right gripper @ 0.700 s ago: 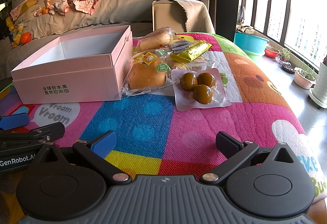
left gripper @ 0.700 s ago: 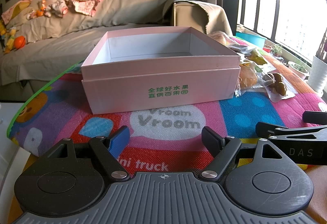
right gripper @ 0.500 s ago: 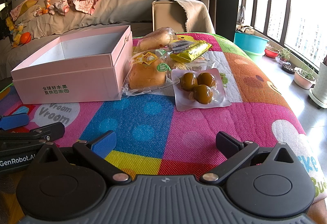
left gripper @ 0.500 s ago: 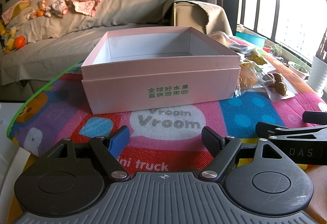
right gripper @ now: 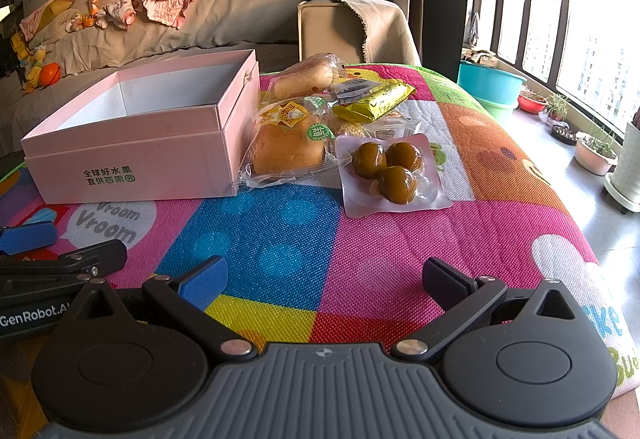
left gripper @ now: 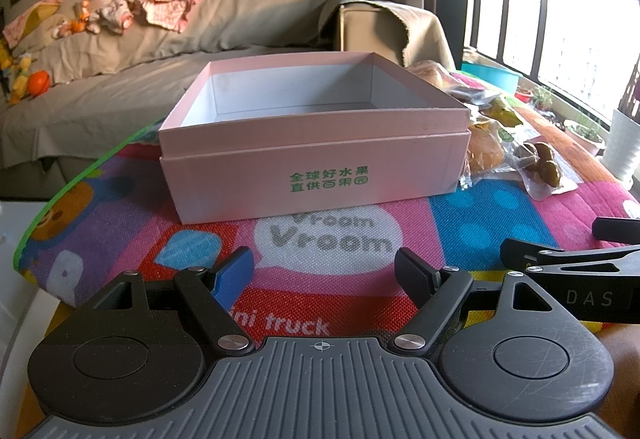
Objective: Organize objects
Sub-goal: 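Move the left gripper over the pink box and hold it still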
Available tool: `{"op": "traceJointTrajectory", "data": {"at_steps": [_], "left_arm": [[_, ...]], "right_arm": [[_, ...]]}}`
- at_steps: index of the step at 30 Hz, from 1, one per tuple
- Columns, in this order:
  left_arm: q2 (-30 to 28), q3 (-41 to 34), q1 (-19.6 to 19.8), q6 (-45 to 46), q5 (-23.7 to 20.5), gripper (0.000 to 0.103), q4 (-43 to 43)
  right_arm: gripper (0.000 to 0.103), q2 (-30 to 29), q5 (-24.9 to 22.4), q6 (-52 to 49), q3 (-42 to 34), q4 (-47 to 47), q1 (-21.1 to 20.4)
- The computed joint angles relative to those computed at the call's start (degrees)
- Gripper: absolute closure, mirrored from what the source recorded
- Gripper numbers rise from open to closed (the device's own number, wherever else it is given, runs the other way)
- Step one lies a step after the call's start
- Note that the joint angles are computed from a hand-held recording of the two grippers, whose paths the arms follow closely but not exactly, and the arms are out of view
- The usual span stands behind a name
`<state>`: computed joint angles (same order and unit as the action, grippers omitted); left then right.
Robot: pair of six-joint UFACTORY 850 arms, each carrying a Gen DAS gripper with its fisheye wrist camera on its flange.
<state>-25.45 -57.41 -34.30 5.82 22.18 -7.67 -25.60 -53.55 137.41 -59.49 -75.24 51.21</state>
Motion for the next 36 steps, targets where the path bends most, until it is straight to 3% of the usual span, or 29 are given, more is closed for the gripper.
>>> {"op": "traceJointTrajectory", "data": {"at_steps": [10, 14, 22, 26, 29, 31, 36], "left_arm": [[0.3, 0.2, -0.2, 0.1, -0.1, 0.018, -0.4], [0.4, 0.3, -0.3, 0.6, -0.1, 0.018, -0.9], [0.6, 0.3, -0.2, -0.6, -0.2, 0.019, 0.0], [0.7, -0.3, 0.6, -4.9, -2.0, 0.021, 4.9], [1.6, -0.9, 2.3, -13.3, -3.7, 0.025, 14.1], [3.1, -0.7, 3.8, -15.0, -2.8, 0.025, 16.0], [3.1, -5.4, 7.0, -15.6, -2.1, 0.025, 13.7]], "right_arm": [[0.000, -0.2, 0.1, 0.3, 0.0, -0.1, -0.1], [0.000, 1.9, 3.6, -1.3, 1.4, -0.2, -0.7], [0.000, 1.9, 6.9, -11.5, -1.9, 9.7, -2.9], [0.000, 3.4, 11.1, -17.7, -1.6, 13.0, -4.8], [0.000, 5.6, 13.6, -15.0, -0.1, 11.5, -5.4], [0.000, 7.0, 10.0, -9.4, 0.9, 5.9, -3.8], [0.000, 6.4, -9.6, -6.7, -0.3, -4.3, 1.3]]}}
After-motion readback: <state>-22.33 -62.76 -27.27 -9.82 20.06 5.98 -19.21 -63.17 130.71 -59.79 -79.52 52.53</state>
